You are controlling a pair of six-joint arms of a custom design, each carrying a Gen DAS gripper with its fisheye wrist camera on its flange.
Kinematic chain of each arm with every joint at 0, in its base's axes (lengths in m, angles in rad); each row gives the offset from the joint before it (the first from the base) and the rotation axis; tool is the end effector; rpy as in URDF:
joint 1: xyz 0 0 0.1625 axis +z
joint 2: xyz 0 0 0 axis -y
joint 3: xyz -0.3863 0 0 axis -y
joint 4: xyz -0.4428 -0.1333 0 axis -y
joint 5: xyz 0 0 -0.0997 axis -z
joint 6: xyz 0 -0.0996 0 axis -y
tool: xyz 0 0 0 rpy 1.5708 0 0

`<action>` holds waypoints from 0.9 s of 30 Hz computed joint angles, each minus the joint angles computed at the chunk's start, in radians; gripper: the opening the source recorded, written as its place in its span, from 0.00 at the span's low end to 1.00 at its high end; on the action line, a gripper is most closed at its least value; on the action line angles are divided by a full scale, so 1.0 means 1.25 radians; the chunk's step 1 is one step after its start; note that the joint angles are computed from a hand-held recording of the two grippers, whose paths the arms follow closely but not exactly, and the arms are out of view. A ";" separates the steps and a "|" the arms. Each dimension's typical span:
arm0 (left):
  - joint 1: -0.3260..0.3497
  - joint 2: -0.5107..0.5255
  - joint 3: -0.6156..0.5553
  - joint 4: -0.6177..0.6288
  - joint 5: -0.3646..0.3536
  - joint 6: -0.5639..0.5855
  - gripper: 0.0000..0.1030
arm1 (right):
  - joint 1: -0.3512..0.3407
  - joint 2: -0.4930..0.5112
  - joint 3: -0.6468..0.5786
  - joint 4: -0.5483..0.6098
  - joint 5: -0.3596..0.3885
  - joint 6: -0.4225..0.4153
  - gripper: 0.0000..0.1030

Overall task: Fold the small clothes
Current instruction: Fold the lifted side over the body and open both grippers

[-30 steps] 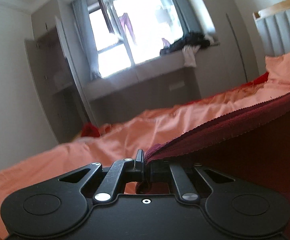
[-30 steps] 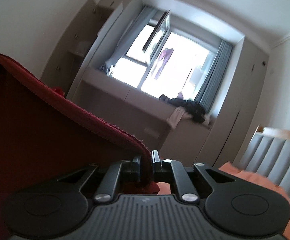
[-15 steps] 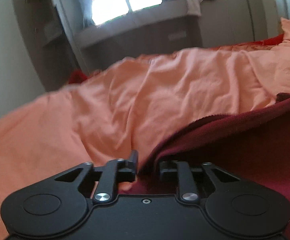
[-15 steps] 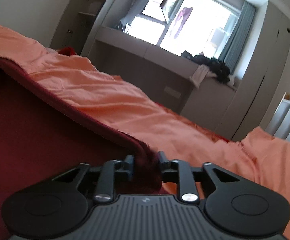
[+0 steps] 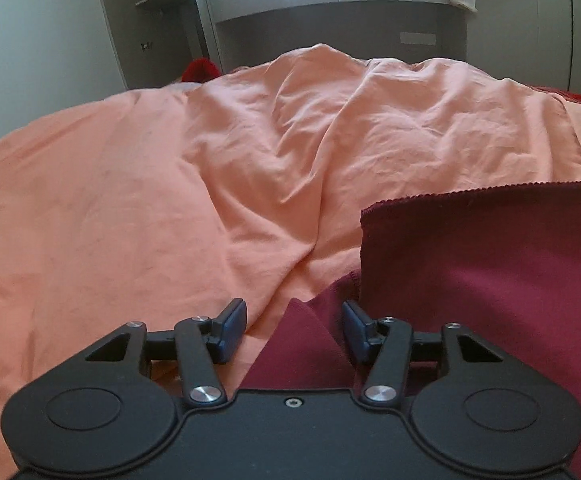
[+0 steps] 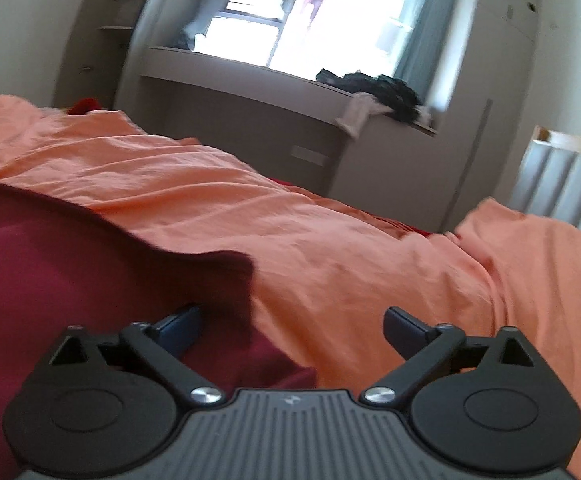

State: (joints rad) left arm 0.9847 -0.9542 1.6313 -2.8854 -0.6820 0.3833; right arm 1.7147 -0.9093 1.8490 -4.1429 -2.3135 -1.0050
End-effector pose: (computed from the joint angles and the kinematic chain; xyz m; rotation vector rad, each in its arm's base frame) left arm -0.2040 -0.6880 0.2091 0.7166 2.1000 -0.8253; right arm 0.1464 -0.5504 0.2138 0.3008 -1.6367 1.2361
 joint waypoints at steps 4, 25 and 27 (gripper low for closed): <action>-0.002 -0.009 0.015 -0.038 -0.013 0.021 0.57 | -0.010 -0.019 0.023 -0.028 0.012 0.019 1.00; -0.055 -0.374 0.324 -0.110 -0.194 0.002 0.99 | 0.060 -0.184 0.309 -0.120 0.024 0.200 1.00; -0.065 -0.422 0.362 -0.094 -0.197 -0.008 0.99 | 0.066 -0.182 0.323 -0.123 0.032 0.210 1.00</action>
State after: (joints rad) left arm 0.9039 -1.4815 2.0834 -3.0023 -0.9277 0.3728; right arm 1.7975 -1.1366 2.2528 -4.2973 -2.2735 -0.7431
